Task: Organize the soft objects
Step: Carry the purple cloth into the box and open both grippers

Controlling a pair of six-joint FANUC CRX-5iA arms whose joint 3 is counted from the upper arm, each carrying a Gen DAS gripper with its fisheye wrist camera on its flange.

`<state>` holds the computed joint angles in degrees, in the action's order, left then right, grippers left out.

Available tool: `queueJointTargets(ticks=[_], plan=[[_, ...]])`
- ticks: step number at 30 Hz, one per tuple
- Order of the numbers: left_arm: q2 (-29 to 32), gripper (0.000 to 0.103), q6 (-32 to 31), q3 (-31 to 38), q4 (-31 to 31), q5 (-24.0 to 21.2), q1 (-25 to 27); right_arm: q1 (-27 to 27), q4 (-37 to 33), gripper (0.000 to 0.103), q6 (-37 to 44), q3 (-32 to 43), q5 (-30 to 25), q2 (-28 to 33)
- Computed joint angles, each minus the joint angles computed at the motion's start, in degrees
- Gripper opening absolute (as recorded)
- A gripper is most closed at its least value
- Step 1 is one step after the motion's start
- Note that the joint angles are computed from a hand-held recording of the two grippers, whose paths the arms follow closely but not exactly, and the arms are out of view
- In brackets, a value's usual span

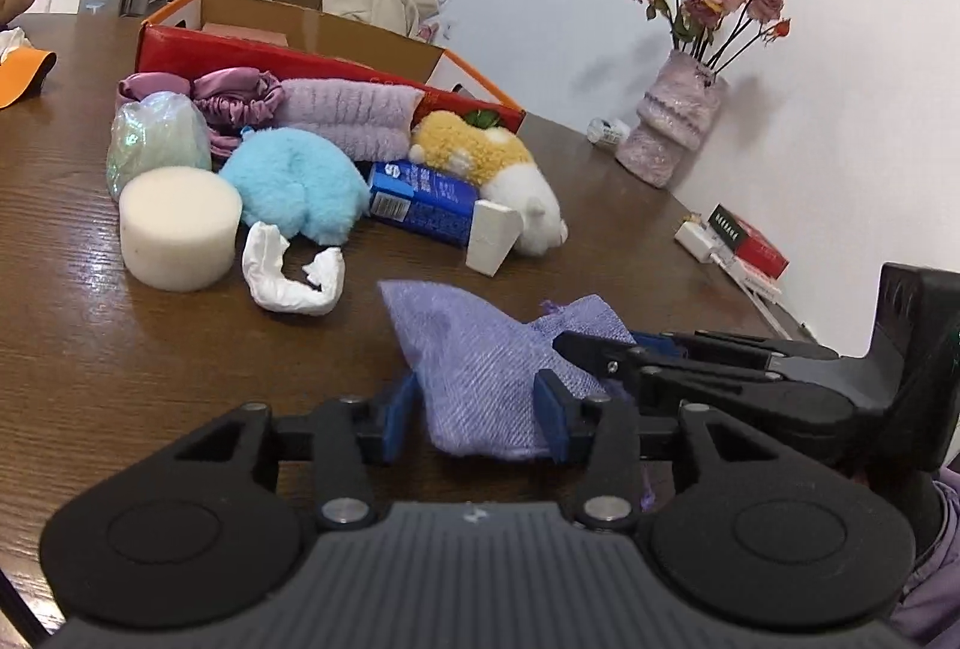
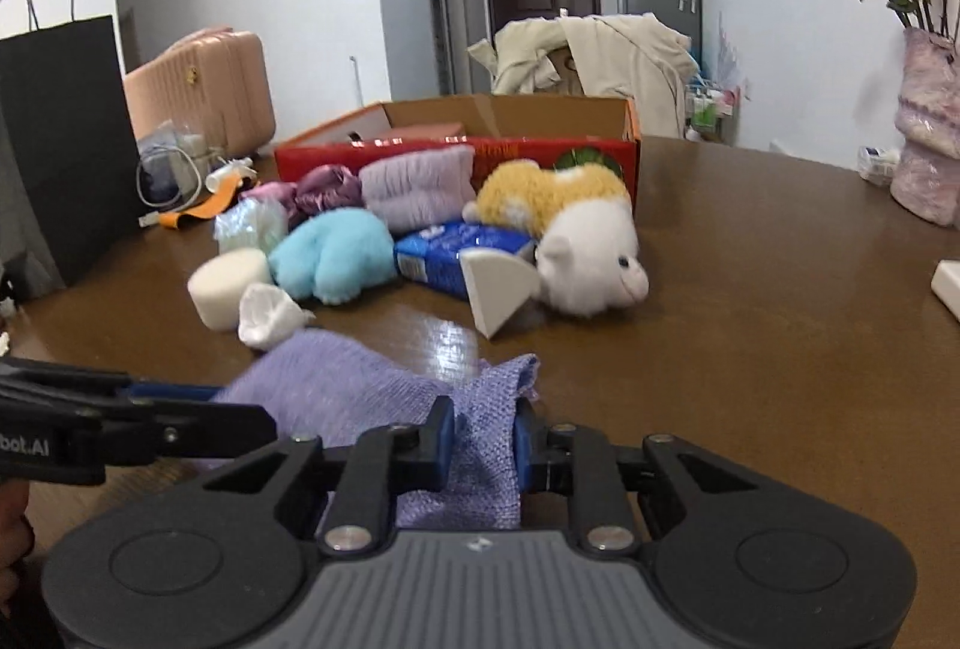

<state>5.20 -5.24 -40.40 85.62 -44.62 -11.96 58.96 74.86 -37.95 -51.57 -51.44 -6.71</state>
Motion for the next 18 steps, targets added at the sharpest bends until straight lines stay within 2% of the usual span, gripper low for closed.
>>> queueJointTargets(ticks=[1,2,5,11,12,18], plan=[[0.12,0.039,0.28,0.06,-0.33,-0.16,0.16,0.55,-0.67,0.019,0.76,0.23,-0.59,0.48],[0.38,0.029,0.34,0.16,-0.55,-0.71,0.49,0.93,-0.91,0.019,1.00,0.32,-1.00,0.79],[0.39,0.015,-0.98,0.02,0.18,-1.51,0.55,1.55,-1.17,0.019,0.96,0.16,-1.54,0.88],[0.11,0.011,-1.55,0.27,-1.47,-1.81,0.90,1.75,-1.05,0.017,1.14,0.58,-2.51,1.60],[-0.01,0.011,-2.00,0.28,-1.36,-2.11,0.90,1.61,-0.34,0.013,0.52,0.33,-2.53,1.32],[0.09,0.010,-5.39,1.84,2.57,-5.37,0.98,-2.51,7.75,0.010,-2.24,-1.01,-0.93,-2.48]])
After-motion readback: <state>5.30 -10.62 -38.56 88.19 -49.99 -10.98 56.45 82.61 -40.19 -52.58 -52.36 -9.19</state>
